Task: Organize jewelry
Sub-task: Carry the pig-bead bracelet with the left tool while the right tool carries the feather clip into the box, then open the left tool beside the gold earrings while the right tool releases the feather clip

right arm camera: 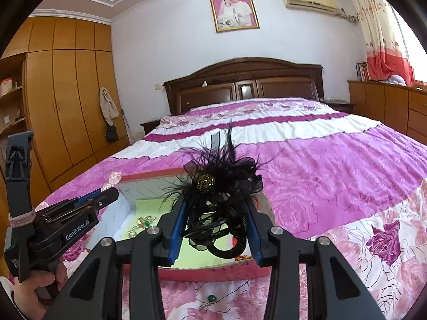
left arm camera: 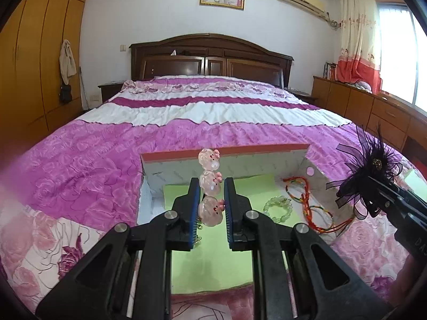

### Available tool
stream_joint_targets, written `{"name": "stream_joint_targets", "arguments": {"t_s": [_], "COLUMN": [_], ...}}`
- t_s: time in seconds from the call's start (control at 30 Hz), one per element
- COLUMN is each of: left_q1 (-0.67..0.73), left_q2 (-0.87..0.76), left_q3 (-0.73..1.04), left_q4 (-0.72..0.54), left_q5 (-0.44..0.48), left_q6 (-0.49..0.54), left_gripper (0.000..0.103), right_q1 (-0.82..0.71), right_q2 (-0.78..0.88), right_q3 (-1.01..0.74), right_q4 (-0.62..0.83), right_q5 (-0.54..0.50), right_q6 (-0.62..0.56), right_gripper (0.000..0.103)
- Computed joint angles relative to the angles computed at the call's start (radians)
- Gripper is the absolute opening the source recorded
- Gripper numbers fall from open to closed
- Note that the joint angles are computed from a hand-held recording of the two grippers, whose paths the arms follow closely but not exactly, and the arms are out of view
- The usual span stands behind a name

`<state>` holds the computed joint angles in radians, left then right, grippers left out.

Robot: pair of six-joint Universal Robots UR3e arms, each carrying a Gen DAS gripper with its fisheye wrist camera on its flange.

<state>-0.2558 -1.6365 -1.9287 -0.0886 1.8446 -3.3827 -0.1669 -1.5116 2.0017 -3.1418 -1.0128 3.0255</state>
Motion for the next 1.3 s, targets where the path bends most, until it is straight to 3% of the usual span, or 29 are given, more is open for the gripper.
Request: {"name": "stream_joint_targets", "arguments": {"t_s": [0.6, 0.77, 0.9, 1.03, 1.3], "left_q1": [0.045, 0.047, 0.045, 0.050, 0.050], "left_q2": [-0.091, -0.087, -0.091, -0.085, -0.065], "left_q3": [0.014, 0.013, 0.019, -0.002, -0.013], "left_q4": [-0.112, -0.126, -0.134, -0.094, -0.083], "left_q5": [-0.067, -0.087, -0.096, -0.101, -0.096], "left_q6": [-0.041, -0.044, -0.033, -0.023, -0.035], "left_gripper": [0.010, 0.010, 0.016, 0.026, 0.033], "right_q1": [0.068, 0.062, 0.051, 0.031, 0.001], "right_q2": [0.167, 0.171, 0.160, 0.142, 0.115], "right_q3": [-0.111, -0.104, -0.095, -0.062, -0.041], "right_q4": [0.118, 0.109, 0.109, 0.067, 0.050], "right_q5": [-0.129, -0.120, -0.094, -0.051, -0.008], "right_q6": [-0.024, -0.022, -0.015, 0.001, 0.033], "right_gripper": [0.041, 0.041, 0.043, 0.054, 0.056]}}
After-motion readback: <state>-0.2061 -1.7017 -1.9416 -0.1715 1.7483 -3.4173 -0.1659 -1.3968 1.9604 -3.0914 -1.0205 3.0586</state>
